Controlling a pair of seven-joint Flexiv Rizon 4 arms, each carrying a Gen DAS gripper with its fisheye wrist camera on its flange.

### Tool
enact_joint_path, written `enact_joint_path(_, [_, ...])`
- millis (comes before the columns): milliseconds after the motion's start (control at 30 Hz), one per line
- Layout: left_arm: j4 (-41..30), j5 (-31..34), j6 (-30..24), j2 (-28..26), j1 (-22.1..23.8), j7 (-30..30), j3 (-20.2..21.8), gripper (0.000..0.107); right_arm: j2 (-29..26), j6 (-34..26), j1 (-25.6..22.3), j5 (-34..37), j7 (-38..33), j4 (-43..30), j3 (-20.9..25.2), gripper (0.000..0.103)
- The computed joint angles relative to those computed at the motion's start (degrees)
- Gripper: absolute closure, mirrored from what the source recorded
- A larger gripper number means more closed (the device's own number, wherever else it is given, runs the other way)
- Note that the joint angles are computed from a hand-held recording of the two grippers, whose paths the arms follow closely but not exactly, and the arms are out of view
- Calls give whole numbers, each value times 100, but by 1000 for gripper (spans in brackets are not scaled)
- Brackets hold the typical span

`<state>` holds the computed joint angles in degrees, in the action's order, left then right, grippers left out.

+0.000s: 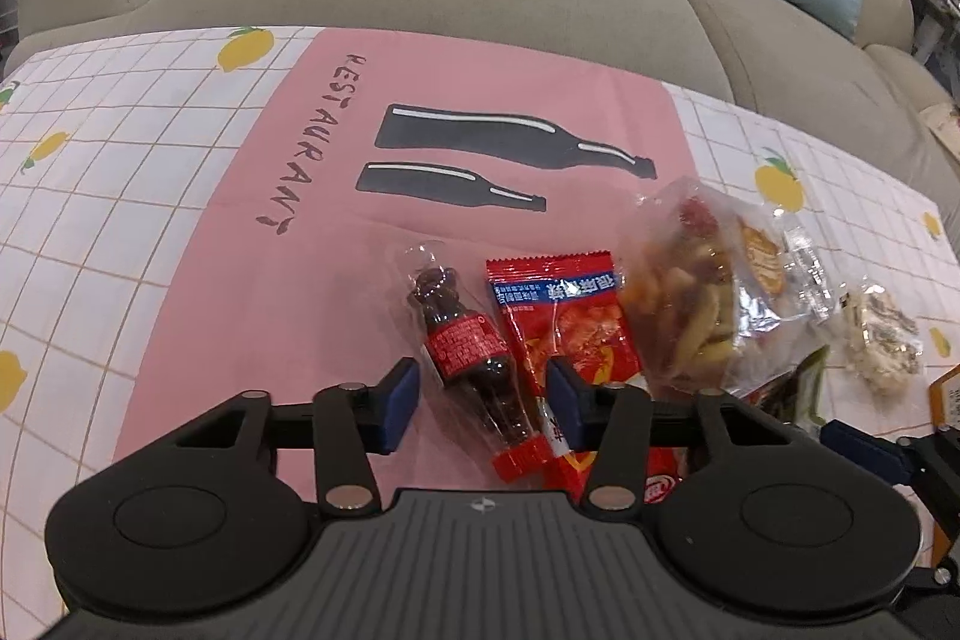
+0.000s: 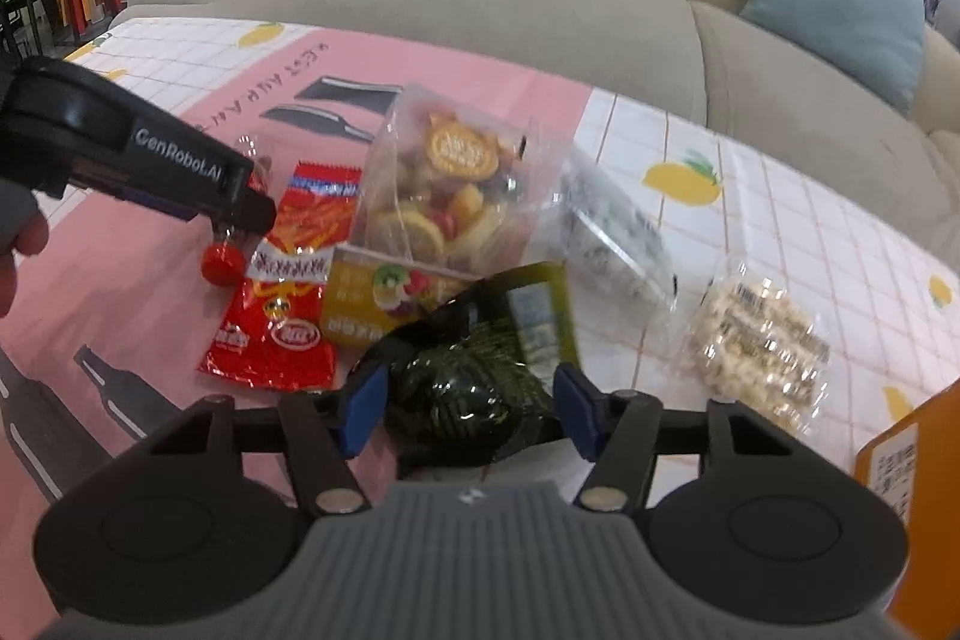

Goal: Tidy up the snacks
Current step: 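Grasp the small cola bottle with left tool while right tool grasps black foil bag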

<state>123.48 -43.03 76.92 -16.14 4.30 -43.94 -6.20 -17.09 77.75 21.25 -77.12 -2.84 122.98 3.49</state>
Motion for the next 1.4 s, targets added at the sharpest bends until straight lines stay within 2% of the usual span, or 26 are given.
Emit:
enact_joint_path(67, [-19, 25, 17, -48, 2, -5, -4, 59, -21, 116, -32, -323, 312, -4, -72, 45])
enact_joint_path(133, [1, -157, 33, -55, 69, 126, -111, 70, -24, 148, -82, -371, 386, 3, -39, 46])
enact_joint_path(200, [-6, -121, -11, -48, 45, 92, -63, 70, -15, 142, -105, -316, 351, 20, 3, 47])
enact_joint_path(333, [43, 345, -227, 81, -47, -271, 214, 71, 96, 39, -97, -60, 259, 143, 95, 51])
enact_joint_path(533, [435, 537, -840, 600, -11, -341, 480, 71, 528, -230, -50, 315, 377, 624, 267, 52])
enact_joint_path(667, [781, 816, -1126, 1028, -114, -241, 694, 71, 896, -549, 4, 1090, 78, 972, 538, 52])
enact_joint_path(867, [1259, 1166, -1834, 1721, -274, 295, 964, 71, 1434, -1086, 219, 2291, -376, 1377, 965, 53])
enact_joint_path(1000, [1458, 1346, -2223, 2078, -350, 685, 1109, 71, 1764, -1323, 350, 2849, -404, 1603, 1196, 53])
enact_joint_path(1100, [1563, 1387, -2170, 2172, -409, 795, 1136, 70, 1895, -1297, 367, 2838, -214, 1735, 1257, 50])
enact_joint_path(1167, [1650, 1330, -2001, 2205, -464, 793, 1130, 70, 1930, -1166, 312, 2586, 22, 1820, 1231, 49])
enact_joint_path(1233, [1727, 1224, -1828, 2227, -517, 790, 1132, 57, 1942, -1067, 257, 2333, 196, 1864, 1204, 41])
enact_joint_path(1300, [1820, 950, -1645, 2256, -602, 853, 1133, 50, 1982, -950, 181, 1957, 448, 1917, 1168, 37])
enact_joint_path(1400, [1909, 736, -1479, 2266, -677, 779, 1122, 48, 1977, -965, 114, 1455, 645, 1900, 1145, 35])
